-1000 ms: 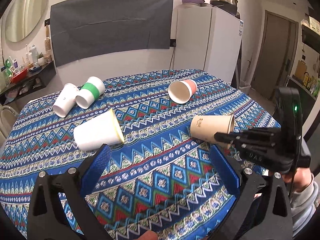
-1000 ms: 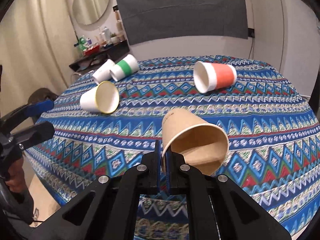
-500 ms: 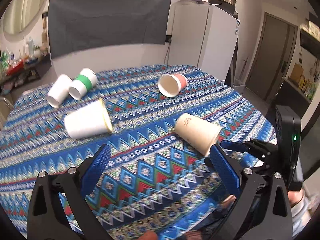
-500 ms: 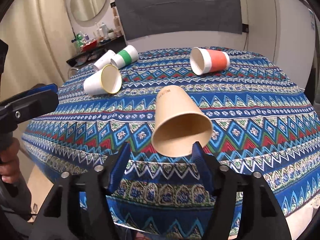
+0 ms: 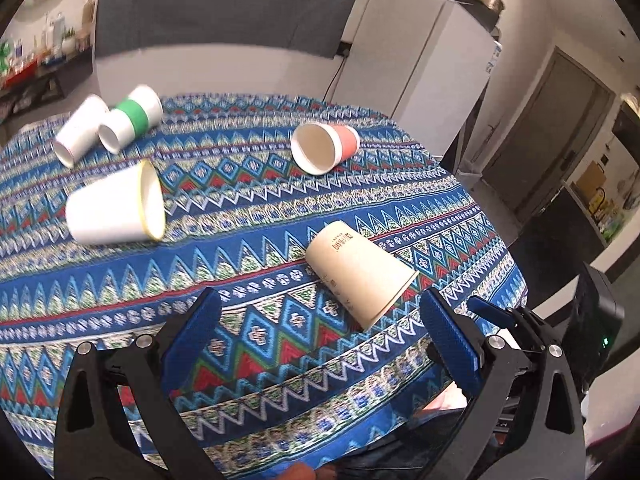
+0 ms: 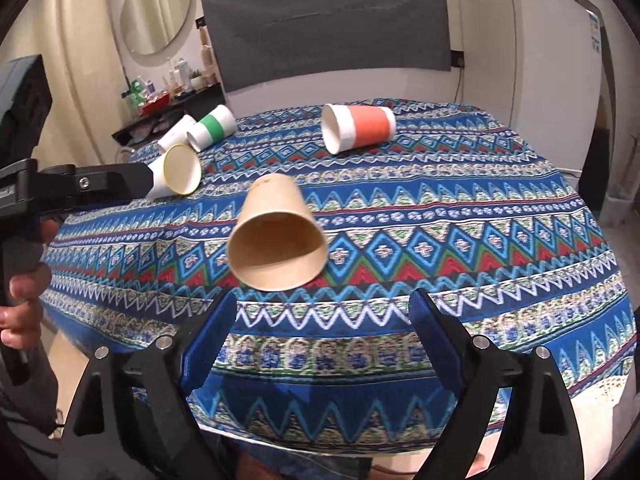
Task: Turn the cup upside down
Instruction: 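Grasp the tan cup body with the left gripper while the right gripper releases it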
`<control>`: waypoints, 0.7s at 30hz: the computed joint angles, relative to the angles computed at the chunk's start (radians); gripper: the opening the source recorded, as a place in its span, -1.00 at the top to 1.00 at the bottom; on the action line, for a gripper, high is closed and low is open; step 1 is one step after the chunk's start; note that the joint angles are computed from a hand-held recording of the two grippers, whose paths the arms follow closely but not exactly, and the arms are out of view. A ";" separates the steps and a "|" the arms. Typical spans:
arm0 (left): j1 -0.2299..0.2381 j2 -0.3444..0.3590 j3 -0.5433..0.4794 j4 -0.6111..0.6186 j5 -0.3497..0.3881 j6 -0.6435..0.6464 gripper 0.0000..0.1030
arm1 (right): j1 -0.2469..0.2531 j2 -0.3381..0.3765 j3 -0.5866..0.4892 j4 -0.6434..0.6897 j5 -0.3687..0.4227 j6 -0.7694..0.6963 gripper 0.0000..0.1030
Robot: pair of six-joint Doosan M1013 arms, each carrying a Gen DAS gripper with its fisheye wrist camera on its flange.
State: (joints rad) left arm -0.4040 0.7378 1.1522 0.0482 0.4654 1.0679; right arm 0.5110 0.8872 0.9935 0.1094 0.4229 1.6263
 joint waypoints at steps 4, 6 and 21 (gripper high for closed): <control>0.006 0.036 -0.058 -0.084 0.062 0.026 -0.89 | -0.014 -0.009 0.016 -0.017 -0.034 0.020 -0.64; 0.008 0.061 -0.100 -0.120 0.111 0.037 -0.89 | -0.021 -0.007 0.015 -0.003 -0.035 0.008 -0.65; 0.020 0.239 -0.426 -0.213 0.454 -0.010 -0.89 | -0.078 0.087 -0.148 0.106 -0.007 -0.077 -0.66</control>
State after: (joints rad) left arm -0.3844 0.9764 0.7257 -0.1645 0.9191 1.0576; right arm 0.4329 0.9738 0.8455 0.2150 0.4157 1.5494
